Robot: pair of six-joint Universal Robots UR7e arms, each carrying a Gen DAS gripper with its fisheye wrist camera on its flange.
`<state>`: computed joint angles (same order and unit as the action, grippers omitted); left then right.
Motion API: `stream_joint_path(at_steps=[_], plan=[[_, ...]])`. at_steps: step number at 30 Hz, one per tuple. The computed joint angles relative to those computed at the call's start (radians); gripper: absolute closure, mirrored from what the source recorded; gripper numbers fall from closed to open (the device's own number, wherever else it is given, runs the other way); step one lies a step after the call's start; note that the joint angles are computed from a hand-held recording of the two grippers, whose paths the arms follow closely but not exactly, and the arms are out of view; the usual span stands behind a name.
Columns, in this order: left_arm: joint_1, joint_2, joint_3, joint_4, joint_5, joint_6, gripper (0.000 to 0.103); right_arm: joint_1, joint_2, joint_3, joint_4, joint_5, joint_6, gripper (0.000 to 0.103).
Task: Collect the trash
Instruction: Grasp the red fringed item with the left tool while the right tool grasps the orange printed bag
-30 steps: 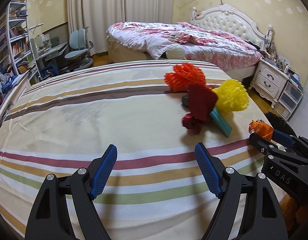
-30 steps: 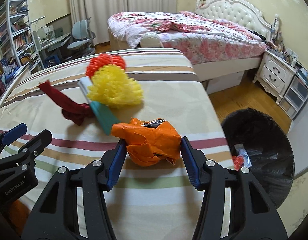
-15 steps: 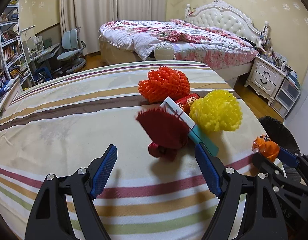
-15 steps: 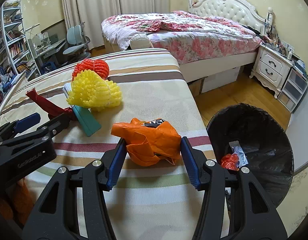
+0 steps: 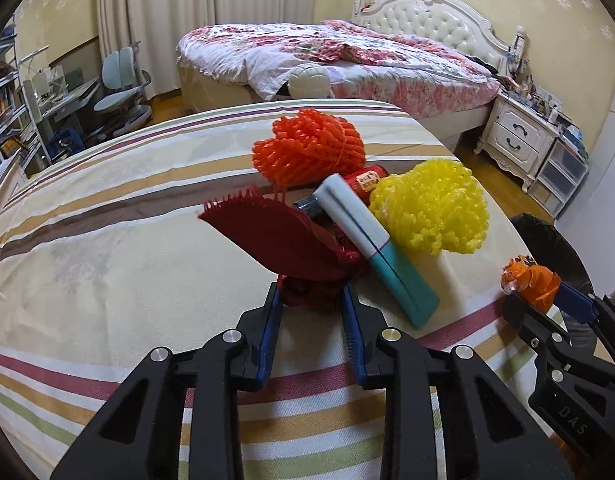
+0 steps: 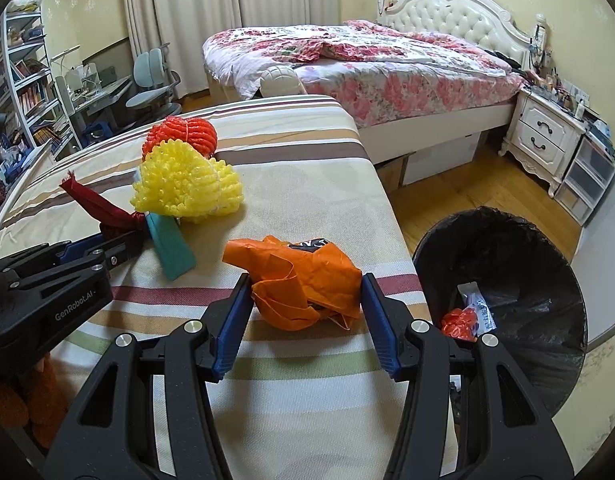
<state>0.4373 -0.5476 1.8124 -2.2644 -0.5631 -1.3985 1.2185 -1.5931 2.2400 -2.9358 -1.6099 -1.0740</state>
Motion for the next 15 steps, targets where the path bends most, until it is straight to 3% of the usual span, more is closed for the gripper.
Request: stream_joint_path(at_steps=[7, 15], plan=[[-0.021, -0.017, 0.043, -0.052, -0.017, 0.004, 0.079, -0.001, 0.000, 0.006, -0.012, -0.005, -0.007, 0.050], [-0.052, -0.053, 0.091, -0.014, -0.026, -0.082, 0.080, -0.003, -0.008, 0.023, -0.034, -0.009, -0.019, 0.050]])
